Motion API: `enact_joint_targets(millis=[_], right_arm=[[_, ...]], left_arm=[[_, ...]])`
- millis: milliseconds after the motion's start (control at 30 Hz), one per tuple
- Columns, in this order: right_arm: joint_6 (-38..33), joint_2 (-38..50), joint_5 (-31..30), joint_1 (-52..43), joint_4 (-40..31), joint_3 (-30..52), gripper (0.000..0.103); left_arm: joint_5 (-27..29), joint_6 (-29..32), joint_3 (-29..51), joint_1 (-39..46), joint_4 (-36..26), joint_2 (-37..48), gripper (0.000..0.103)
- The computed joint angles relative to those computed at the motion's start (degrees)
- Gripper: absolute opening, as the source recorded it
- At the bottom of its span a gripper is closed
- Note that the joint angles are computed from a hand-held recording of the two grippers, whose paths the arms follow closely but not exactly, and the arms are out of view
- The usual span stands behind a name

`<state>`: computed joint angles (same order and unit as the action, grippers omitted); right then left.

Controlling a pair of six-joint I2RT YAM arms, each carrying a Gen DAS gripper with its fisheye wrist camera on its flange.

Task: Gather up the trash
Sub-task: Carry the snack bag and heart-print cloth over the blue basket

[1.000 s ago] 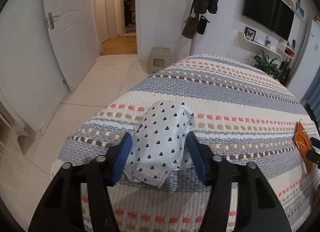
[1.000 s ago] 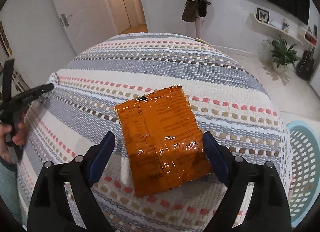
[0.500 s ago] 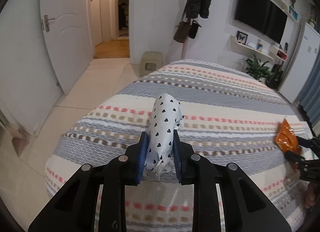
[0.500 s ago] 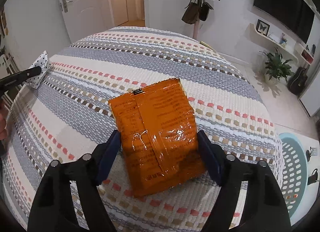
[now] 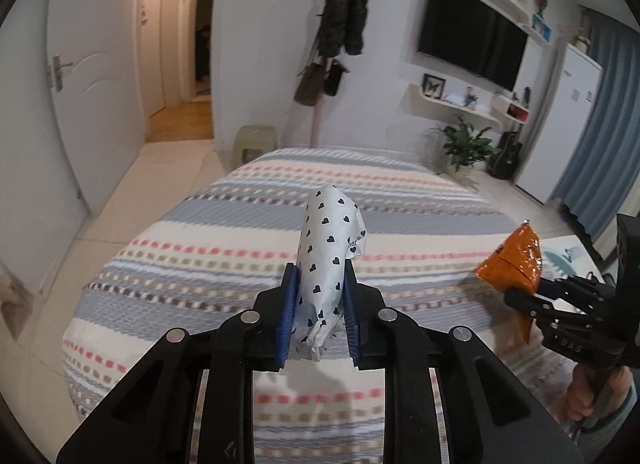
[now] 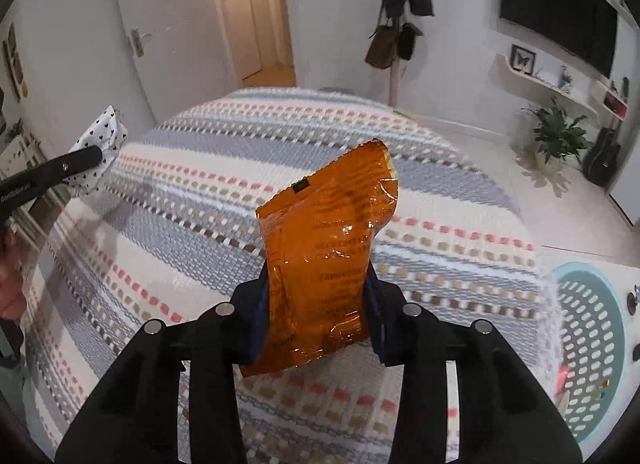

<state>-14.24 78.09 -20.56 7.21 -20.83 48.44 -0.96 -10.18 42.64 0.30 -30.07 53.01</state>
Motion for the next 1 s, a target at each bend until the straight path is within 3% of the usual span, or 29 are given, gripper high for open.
enact_joint_targets(millis=[333, 600, 733, 833, 1000], right_arm=[[-2.1, -9.1, -8.1, -12.1, -5.2, 1.7, 0.037], [-5.9, -8.5, -15.5, -27.0, -8.9, 5.6, 0.038], [-7.8, -4.7, -17.6, -34.5, -8.9, 7.5, 0.038], [-9.1, 2.7, -20.5, -40.1, -12.7, 12.5, 0.04], [-10.1, 12.8, -19.2, -46.4, -13.6, 17.9, 0.04]], left_arm=[[-9.9, -5.8, 5.9, -18.8, 1.4, 4.8, 0.02], [-17.0, -9.3, 15.2, -35.5, 5.1, 16.3, 0.02], [-18.3, -9.3, 20.5, -40.5, 6.9, 24.0, 0.02], [-18.4, -9.2, 25.3, -43.8, 7.9, 30.4, 0.02], [-16.3, -9.8, 33.0, -46.6, 8.8, 40.5, 0.02]])
